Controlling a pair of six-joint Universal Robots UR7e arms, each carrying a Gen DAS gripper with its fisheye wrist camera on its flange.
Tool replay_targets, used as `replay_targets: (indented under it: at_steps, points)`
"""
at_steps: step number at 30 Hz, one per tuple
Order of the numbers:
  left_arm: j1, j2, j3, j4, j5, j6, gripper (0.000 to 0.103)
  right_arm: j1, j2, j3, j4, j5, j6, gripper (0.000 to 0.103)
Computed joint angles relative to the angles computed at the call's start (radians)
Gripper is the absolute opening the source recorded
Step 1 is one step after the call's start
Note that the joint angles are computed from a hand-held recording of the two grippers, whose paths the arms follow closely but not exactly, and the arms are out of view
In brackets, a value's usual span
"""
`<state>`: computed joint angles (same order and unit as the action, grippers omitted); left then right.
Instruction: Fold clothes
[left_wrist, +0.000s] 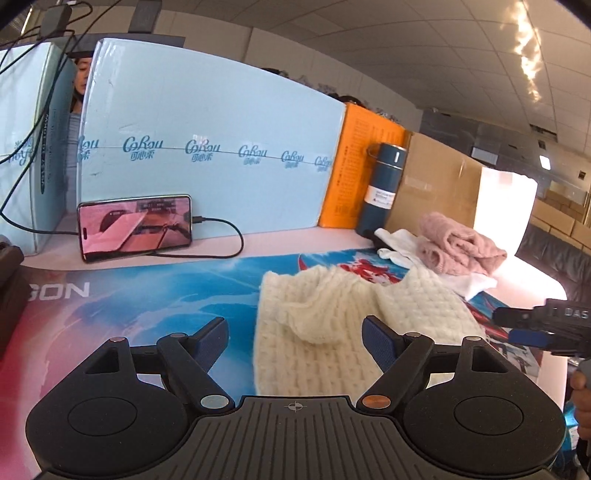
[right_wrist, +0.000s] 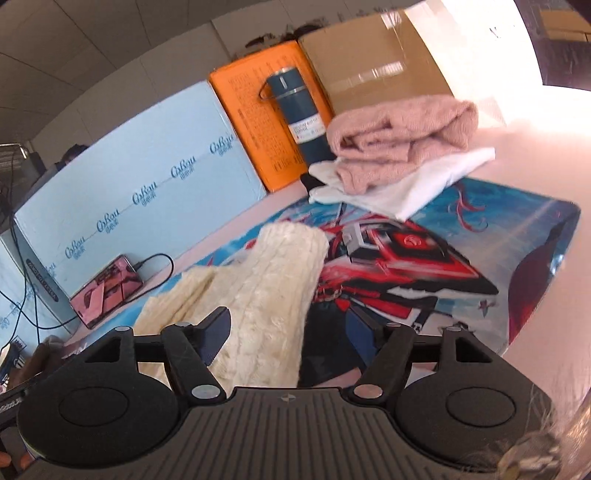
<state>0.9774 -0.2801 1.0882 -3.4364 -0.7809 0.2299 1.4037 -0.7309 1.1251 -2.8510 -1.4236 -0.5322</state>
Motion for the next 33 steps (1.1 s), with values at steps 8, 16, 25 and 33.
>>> replay_targets:
  at_steps: [8,16,25,33]
  points:
    - [0.055,0.041,-0.134,0.289,-0.062,-0.171,0.070,0.076,0.015,0.034,0.121,-0.111,-0.219,0.086]
    - [0.058,0.029,-0.103,0.276,-0.110,-0.160,0.035,0.080,0.052,0.162,-0.193,-0.180,-0.465,0.082]
    - [0.068,0.012,-0.078,0.256,-0.153,-0.187,0.021,0.007,-0.018,0.139,-0.158,0.043,-0.182,0.021]
    - [0.066,0.016,-0.076,0.228,-0.155,-0.167,0.018,-0.062,-0.088,0.193,-0.207,0.069,-0.017,0.022]
